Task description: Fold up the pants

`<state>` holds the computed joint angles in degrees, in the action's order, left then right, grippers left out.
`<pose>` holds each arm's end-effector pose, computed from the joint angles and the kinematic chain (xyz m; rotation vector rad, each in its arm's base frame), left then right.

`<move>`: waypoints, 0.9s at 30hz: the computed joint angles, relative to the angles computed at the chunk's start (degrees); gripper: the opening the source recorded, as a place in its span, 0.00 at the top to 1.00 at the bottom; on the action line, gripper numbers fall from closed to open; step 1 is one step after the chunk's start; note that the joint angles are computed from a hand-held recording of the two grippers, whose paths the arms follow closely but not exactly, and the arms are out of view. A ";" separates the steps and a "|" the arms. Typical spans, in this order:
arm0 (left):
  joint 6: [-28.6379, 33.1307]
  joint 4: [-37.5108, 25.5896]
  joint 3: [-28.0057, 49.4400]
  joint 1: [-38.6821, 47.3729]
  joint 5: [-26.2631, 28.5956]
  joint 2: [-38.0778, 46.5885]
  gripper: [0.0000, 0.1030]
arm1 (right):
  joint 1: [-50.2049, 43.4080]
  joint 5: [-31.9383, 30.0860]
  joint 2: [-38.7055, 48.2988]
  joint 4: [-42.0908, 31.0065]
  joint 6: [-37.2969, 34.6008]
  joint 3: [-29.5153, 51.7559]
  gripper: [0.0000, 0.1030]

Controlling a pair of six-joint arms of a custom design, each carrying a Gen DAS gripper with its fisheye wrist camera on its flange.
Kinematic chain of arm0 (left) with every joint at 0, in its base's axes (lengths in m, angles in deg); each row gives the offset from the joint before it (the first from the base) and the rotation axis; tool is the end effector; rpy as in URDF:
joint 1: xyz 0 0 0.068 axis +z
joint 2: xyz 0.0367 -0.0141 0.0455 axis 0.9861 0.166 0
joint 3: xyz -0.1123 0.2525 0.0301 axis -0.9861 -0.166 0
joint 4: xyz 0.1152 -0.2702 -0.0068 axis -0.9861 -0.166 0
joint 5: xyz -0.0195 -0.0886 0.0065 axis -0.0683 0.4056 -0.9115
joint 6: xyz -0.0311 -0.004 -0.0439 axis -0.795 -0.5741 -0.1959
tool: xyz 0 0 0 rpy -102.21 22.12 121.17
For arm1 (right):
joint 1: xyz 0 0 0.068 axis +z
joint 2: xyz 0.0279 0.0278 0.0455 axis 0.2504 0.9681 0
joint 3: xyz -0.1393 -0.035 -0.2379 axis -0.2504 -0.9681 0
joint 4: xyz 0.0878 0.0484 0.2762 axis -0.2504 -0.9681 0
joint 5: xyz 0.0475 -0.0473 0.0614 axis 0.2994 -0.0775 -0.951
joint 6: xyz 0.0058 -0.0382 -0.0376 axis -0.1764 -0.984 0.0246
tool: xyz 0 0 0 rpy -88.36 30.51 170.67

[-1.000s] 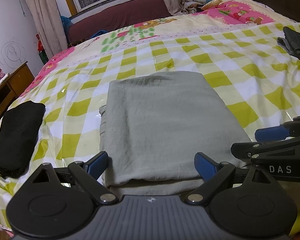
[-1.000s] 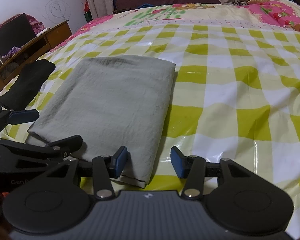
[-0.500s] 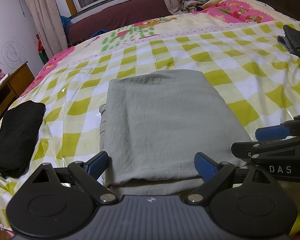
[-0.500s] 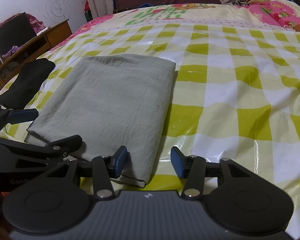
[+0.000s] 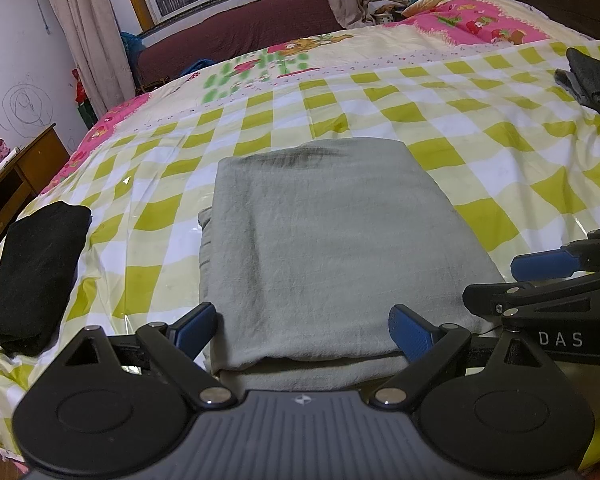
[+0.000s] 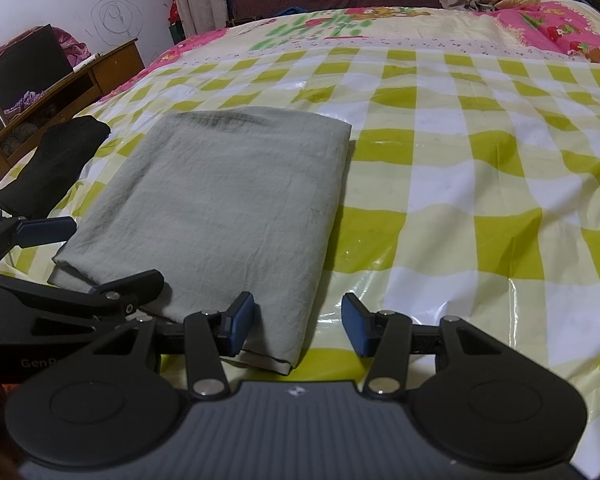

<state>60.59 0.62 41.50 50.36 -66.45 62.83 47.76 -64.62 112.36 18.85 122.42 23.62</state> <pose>0.2312 -0.1306 0.1777 0.8598 2.1901 -0.0298 0.1675 0.0948 0.1695 0.3966 2.3718 0.1811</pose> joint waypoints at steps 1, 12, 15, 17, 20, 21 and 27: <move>0.21 0.27 -0.23 0.09 -0.01 -0.04 0.00 | 0.07 0.01 0.36 0.10 -0.22 0.08 0.51; 2.32 0.28 -0.65 -0.97 -2.74 -1.33 0.00 | -0.70 -1.07 0.17 0.06 -1.53 0.14 0.50; 2.18 0.19 -0.33 -1.18 -3.30 -0.87 0.00 | -0.55 -0.89 -0.16 -0.09 -1.50 -0.09 0.50; 1.74 -0.38 0.02 -1.15 -2.99 -0.56 0.00 | -0.35 -0.55 -0.58 -0.42 -1.05 -0.20 0.50; 1.50 -0.32 -0.06 -1.76 -3.35 -0.69 0.00 | -0.79 -0.72 -1.25 -0.42 -1.07 -0.53 0.50; 1.38 -0.31 -0.06 -1.78 -3.40 -0.71 0.00 | -0.80 -0.62 -1.18 -0.26 -1.05 -0.52 0.50; 0.64 -0.69 0.23 -1.61 -3.02 -0.40 0.00 | -0.72 -0.28 -1.02 0.66 -0.70 -0.86 0.50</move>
<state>61.23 -0.08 41.72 48.75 -69.47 62.44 47.04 -64.91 111.34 19.51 121.72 22.76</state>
